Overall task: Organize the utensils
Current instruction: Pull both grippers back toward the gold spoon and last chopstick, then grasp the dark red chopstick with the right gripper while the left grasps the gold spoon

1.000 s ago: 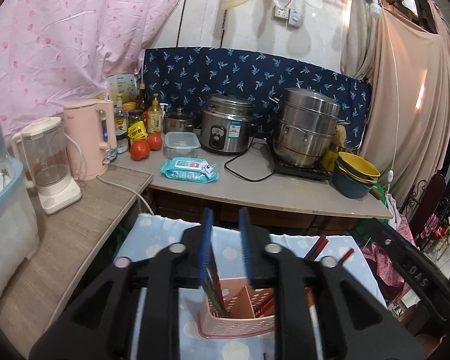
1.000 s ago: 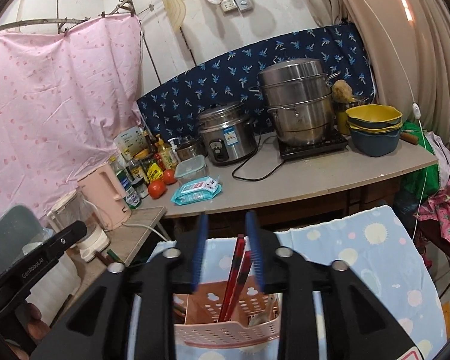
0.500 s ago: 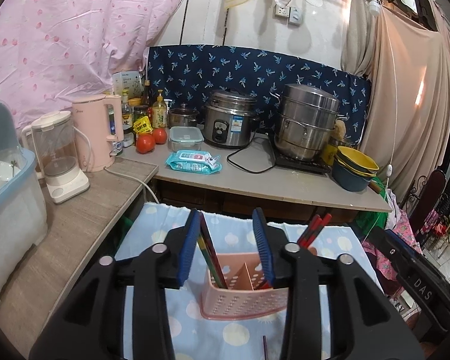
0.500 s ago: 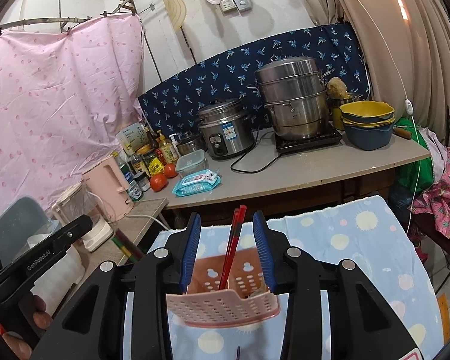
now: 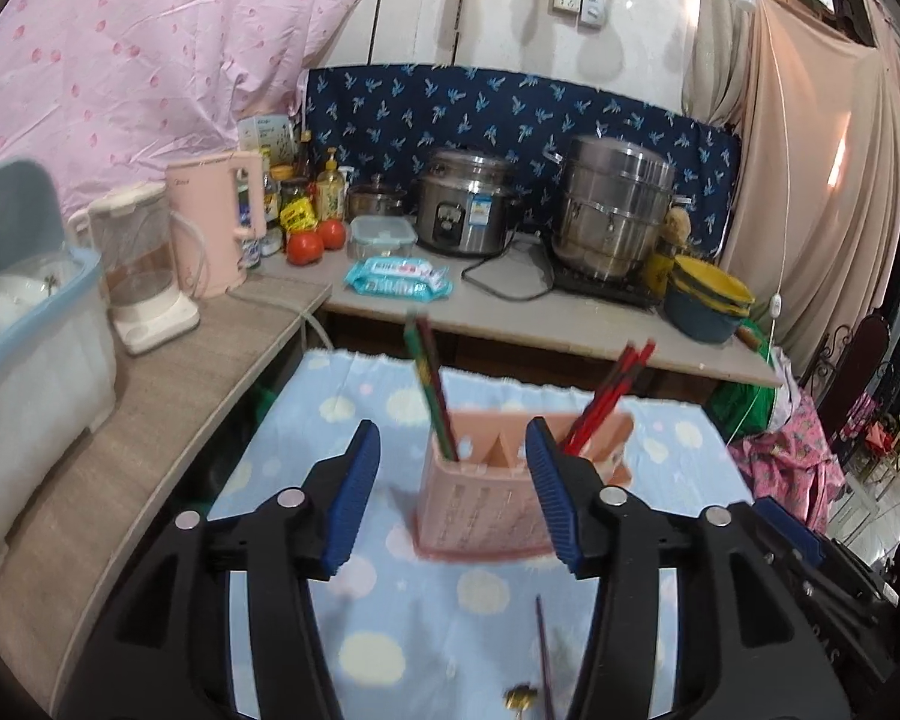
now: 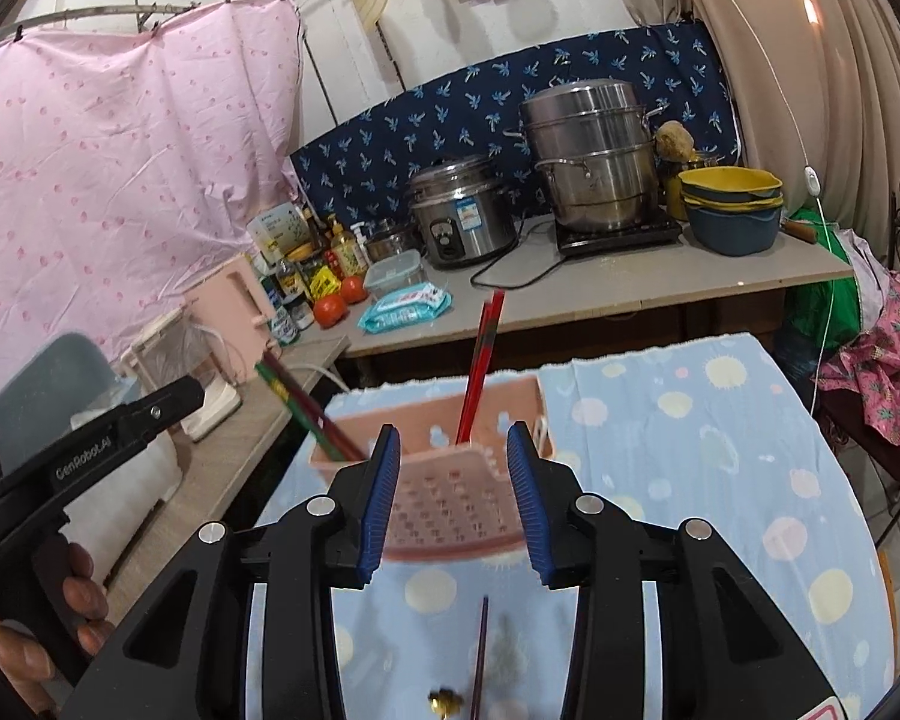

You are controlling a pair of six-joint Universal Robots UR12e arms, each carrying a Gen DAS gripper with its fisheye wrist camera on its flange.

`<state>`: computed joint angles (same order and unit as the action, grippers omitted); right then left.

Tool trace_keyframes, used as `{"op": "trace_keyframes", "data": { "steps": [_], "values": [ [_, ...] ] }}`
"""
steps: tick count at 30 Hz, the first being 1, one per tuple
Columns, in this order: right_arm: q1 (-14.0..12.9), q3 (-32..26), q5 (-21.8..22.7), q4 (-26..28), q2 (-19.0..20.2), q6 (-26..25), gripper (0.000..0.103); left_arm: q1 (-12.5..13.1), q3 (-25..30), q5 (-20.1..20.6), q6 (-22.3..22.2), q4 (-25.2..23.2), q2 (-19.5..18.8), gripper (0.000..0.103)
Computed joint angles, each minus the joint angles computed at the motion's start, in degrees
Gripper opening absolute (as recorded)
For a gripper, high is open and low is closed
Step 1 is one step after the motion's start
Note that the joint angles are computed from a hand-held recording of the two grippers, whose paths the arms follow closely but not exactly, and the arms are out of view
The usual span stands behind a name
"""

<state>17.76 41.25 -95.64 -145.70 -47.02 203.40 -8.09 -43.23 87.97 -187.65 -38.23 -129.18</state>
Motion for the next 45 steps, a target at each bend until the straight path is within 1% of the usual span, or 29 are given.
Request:
{"op": "trace_keyframes", "data": {
  "steps": [3, 8, 10, 16, 21, 26, 28, 33, 35, 42, 44, 45],
  "values": [
    [0.76, 5.05, -0.54, 0.28, -2.34, -1.42, 0.037, 0.15, -5.1, -0.1, -0.28, -0.12, 2.37, 0.049],
    [1.85, 12.69, 0.01, 2.58, -5.71, -1.95, 0.037, 0.19, -13.05, -0.15, 0.21, -1.65, 5.9, 0.051],
    [2.36, 15.72, 0.17, 3.89, -6.94, -2.0, 0.037, 0.17, -15.71, -0.13, 0.62, -2.72, 7.04, 0.051],
    [3.36, 21.33, 1.68, 7.39, -9.02, -1.05, 0.037, 0.16, -21.41, 0.71, 0.85, -5.6, 9.46, 0.051],
    [4.21, 23.21, 1.43, 8.61, -9.49, -1.71, 0.037, 0.05, -24.68, 1.35, 0.83, -7.25, 10.92, 0.051],
    [4.48, 23.69, 1.34, 9.51, -9.39, -1.94, 0.037, -0.12, -26.09, 1.59, 1.3, -8.17, 11.61, 0.051],
    [4.58, 23.56, 1.04, 9.86, -9.22, -1.99, 0.035, -0.14, -26.56, 1.53, 1.26, -8.6, 11.81, 0.051],
    [4.67, 23.22, 0.26, 10.54, -8.82, -1.94, 0.028, -0.16, -26.85, 1.8, 1.72, -9.37, 11.85, 0.051],
    [4.73, 23.11, -0.31, 10.64, -8.72, -2.09, 0.024, -0.19, -27.07, 1.82, 1.66, -9.52, 11.9, 0.051],
    [4.56, 23.65, -0.68, 10.16, -8.88, -1.85, 0.013, -0.35, -27.08, 1.67, 2.21, -10.26, 11.81, 0.051],
    [4.48, 23.78, -0.73, 10.12, -8.95, -1.61, 0.008, -0.45, -27.05, 1.64, 2.45, -10.44, 11.78, 0.051],
    [4.41, 23.94, -0.7, 10.03, -9.03, -1.44, 0.007, -0.48, -27.06, 1.59, 2.54, -10.46, 11.75, 0.051]
  ]
}}
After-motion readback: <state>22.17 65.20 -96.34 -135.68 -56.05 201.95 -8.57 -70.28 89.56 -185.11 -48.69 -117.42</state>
